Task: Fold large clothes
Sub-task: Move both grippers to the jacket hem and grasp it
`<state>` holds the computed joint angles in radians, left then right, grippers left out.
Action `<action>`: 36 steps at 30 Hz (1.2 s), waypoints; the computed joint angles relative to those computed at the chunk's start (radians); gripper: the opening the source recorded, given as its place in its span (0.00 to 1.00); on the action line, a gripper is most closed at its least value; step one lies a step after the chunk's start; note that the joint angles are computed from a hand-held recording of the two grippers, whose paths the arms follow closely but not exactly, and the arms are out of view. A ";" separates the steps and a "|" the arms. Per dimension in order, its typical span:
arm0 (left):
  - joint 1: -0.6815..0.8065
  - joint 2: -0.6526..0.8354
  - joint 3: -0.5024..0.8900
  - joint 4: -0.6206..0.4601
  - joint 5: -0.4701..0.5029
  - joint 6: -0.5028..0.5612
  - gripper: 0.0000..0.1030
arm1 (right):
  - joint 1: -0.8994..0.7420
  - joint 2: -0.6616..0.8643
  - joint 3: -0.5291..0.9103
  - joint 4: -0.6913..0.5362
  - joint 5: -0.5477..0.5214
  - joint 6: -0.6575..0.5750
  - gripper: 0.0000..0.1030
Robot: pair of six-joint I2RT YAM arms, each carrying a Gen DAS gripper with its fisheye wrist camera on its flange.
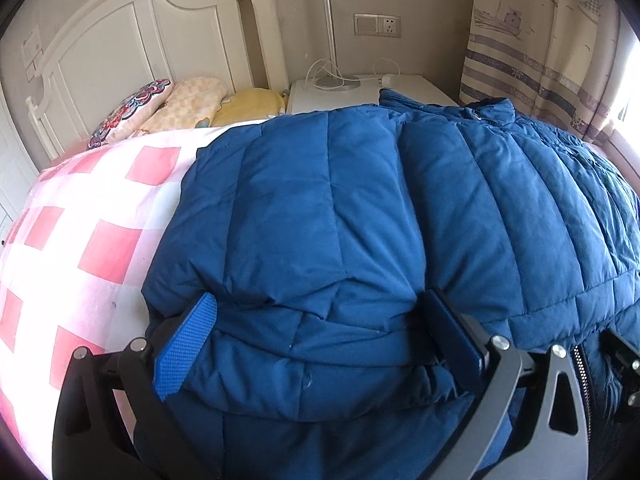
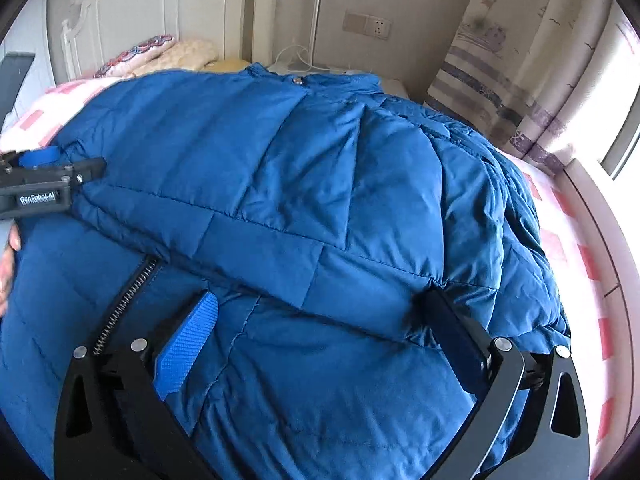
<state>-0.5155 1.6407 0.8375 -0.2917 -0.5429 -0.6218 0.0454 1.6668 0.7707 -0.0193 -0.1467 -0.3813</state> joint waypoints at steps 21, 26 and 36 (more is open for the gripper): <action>-0.527 -0.019 0.008 -0.476 -0.155 -0.515 0.98 | -0.189 -0.351 -0.238 -0.274 -0.163 -0.179 0.95; -0.700 -0.085 0.033 -0.664 -0.190 -0.739 0.98 | -0.311 -0.605 -0.307 -0.501 -0.292 -0.359 0.95; -0.839 -0.071 -0.064 -0.590 -0.143 -0.831 0.98 | -0.425 -0.698 -0.423 -0.563 -0.338 -0.567 0.95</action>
